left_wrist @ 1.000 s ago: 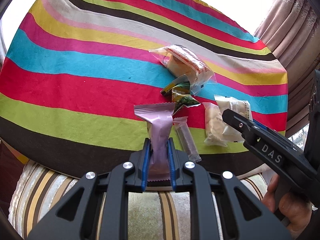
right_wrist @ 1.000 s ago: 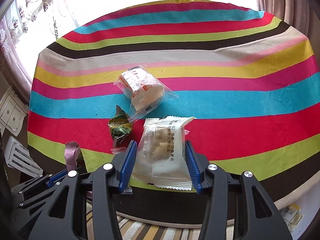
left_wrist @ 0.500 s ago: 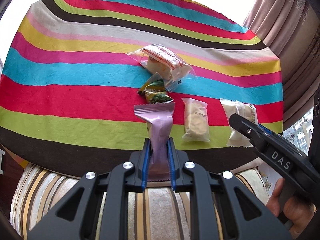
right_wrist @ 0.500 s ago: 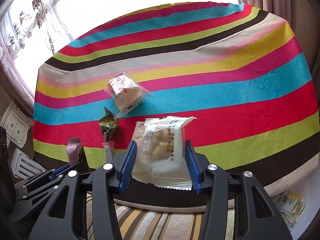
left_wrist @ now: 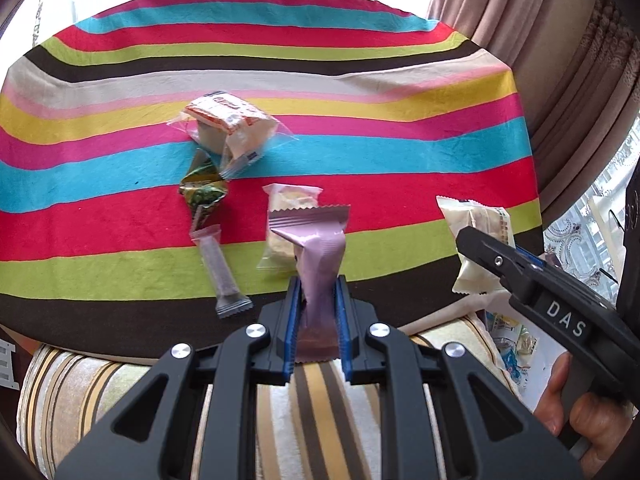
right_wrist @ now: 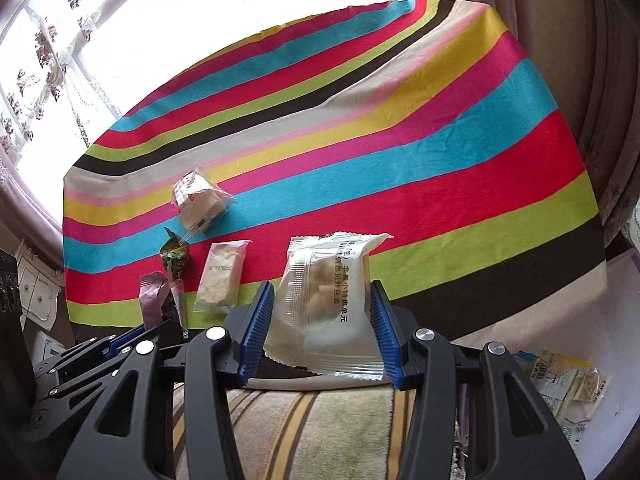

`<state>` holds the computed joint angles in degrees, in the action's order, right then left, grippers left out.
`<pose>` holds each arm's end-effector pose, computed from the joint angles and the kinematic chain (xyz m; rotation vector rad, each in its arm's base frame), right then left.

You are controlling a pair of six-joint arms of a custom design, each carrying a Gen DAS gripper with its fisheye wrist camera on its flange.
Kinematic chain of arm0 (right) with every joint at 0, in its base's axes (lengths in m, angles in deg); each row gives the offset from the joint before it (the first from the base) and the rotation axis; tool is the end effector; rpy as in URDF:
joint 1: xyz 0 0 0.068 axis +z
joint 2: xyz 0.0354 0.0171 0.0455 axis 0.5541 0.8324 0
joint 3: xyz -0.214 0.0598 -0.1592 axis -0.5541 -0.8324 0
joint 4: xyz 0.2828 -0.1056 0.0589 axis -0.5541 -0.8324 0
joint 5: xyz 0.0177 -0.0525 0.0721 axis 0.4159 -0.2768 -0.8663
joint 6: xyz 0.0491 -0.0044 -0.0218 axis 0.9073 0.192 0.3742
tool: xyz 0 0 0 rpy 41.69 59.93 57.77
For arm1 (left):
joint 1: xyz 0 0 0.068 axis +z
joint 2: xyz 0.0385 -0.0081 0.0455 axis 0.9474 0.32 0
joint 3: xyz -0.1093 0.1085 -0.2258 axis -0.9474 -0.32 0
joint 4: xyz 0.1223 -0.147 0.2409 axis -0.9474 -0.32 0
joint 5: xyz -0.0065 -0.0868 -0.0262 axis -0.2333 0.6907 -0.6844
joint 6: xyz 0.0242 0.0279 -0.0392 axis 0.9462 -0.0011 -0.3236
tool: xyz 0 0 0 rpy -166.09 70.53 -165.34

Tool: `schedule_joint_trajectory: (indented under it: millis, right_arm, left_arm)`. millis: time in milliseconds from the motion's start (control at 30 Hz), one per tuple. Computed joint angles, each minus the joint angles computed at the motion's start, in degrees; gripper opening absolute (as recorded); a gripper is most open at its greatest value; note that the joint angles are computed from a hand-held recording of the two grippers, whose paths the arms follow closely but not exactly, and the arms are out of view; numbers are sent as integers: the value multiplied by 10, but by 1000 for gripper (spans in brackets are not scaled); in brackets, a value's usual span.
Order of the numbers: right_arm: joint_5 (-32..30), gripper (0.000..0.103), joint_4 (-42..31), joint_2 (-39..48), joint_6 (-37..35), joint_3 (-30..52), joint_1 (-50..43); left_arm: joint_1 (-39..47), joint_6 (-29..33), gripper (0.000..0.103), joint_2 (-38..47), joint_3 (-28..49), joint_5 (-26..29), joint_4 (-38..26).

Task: Organize snacks
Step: 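Carry the pink bar and white packet over the white box with both tools, then open both tools to drop the pink bar and white packet into the box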

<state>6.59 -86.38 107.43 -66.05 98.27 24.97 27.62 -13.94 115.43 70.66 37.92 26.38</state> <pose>0.2736 -0.0212 0.2802 -0.5045 2.4592 0.6025 0.1668 -0.1382 0.2841 -0.5371 2.4735 -0.0976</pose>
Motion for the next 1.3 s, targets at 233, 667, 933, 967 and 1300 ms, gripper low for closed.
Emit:
schedule_joint_trajectory:
  millis: [233,667,933,967,1300]
  right_arm:
    - [-18,48,-18,50,-57,34,-103]
    - [-13,48,-18,184,-112,121,-263]
    - [-16,48,-10,258,-102,185,-315]
    - [-17,48,-9,266,-100,192,-320]
    - [-17,49,3,323,-66,254,-342]
  left_arm:
    - [-36,33,17,103,62,7,42]
    - [-75,144,17,315,220,47,109]
    - [-88,210,17,427,328,59,119]
    - [-89,219,17,438,339,60,121]
    - [-93,292,17,525,425,102,168]
